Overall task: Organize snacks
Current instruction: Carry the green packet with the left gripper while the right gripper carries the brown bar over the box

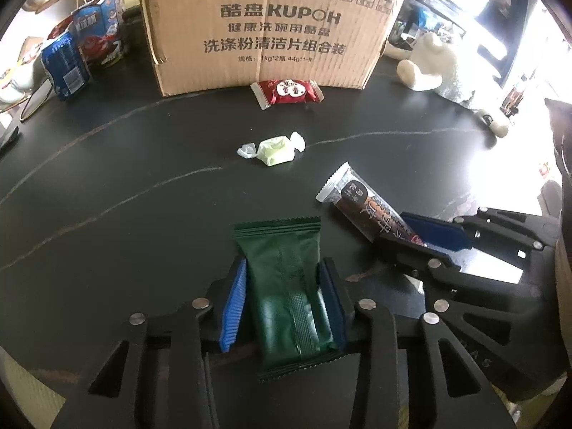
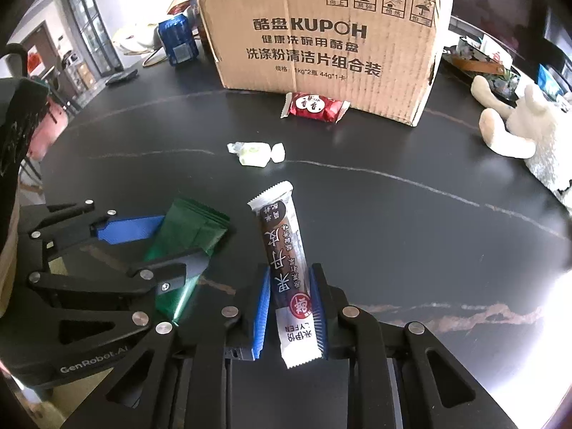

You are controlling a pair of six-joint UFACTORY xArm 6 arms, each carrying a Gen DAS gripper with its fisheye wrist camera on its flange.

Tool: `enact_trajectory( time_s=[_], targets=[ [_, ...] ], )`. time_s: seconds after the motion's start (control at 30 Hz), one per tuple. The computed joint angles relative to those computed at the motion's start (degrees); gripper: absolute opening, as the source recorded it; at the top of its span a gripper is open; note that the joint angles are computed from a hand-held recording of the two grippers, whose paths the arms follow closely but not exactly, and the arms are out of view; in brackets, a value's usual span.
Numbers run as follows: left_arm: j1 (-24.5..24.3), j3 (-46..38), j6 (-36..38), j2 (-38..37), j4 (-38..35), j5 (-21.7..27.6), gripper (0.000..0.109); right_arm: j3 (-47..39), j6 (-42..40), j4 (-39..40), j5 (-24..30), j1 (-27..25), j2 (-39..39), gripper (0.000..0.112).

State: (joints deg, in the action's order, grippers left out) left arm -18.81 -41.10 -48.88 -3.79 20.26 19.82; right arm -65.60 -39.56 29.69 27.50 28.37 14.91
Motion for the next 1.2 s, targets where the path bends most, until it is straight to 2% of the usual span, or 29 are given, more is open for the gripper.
enact_trajectory(
  time_s=[0.03,0.07,0.13,0.27,0.3,0.37,0.4,0.47,0.57,0.77,0.83,1.1,1.17,1.2],
  targets=[
    [0.16,0.26,-0.63,-0.41,0.86,-0.29,0.021,0.33,0.30,0.29,-0.41,0.13,-0.21,0.023],
    [0.30,0.44,-1.64,-0.96,2.51,-0.15,0.015,0.48,0.81,0.48,-0.63,0.23,-0.33,0.023],
    [0.62,0.75,-2.05,-1.75,3.75,-0.38,0.011,0.81,1.71,1.27,-1.12,0.34,-0.63,0.023],
    [0.84,2.01,3.22,-2.26,-1.69,-1.70,0.008,1.60,3.85,1.31,-2.14,0.80,-1.12,0.023],
    [0.66,2.08,2.55,-2.36,-0.78,-1.44,0.011,2.10,4.36,0.82,-2.63,0.98,-1.43,0.023],
    [0.43,2.52,0.98,-2.95,1.65,-1.68,0.029,3.40,6.02,-0.27,-4.08,1.21,-2.27,0.023],
    [0.33,2.62,0.28,-3.16,2.84,-1.90,0.042,3.98,6.08,-0.03,-4.39,1.18,-2.72,0.023],
    [0.06,2.55,-2.48,-3.44,6.71,-1.99,0.044,5.47,6.99,0.20,-5.47,1.00,-3.86,0.023],
    [-0.60,2.32,-1.37,-3.03,7.25,-2.25,0.052,8.63,10.65,-1.88,-8.83,0.77,-5.98,0.023],
    [-1.28,2.60,1.84,-1.97,4.66,-3.43,0.056,13.46,14.41,-2.06,-13.27,0.89,-9.28,0.023],
    [-1.55,2.27,2.22,-1.43,4.46,-3.25,0.057,14.26,13.42,0.44,-13.71,1.03,-9.73,0.023],
    [-2.40,1.06,-1.06,0.26,7.94,-1.53,0.056,15.13,11.92,4.40,-14.38,1.61,-10.23,0.023],
    [-2.33,1.17,-2.31,0.35,9.08,-1.69,0.052,15.20,12.68,3.89,-14.72,1.71,-10.14,0.023],
    [-2.31,1.16,-2.28,0.37,9.15,-1.71,0.047,15.27,12.95,3.80,-14.97,1.81,-10.11,0.023]
  ],
)
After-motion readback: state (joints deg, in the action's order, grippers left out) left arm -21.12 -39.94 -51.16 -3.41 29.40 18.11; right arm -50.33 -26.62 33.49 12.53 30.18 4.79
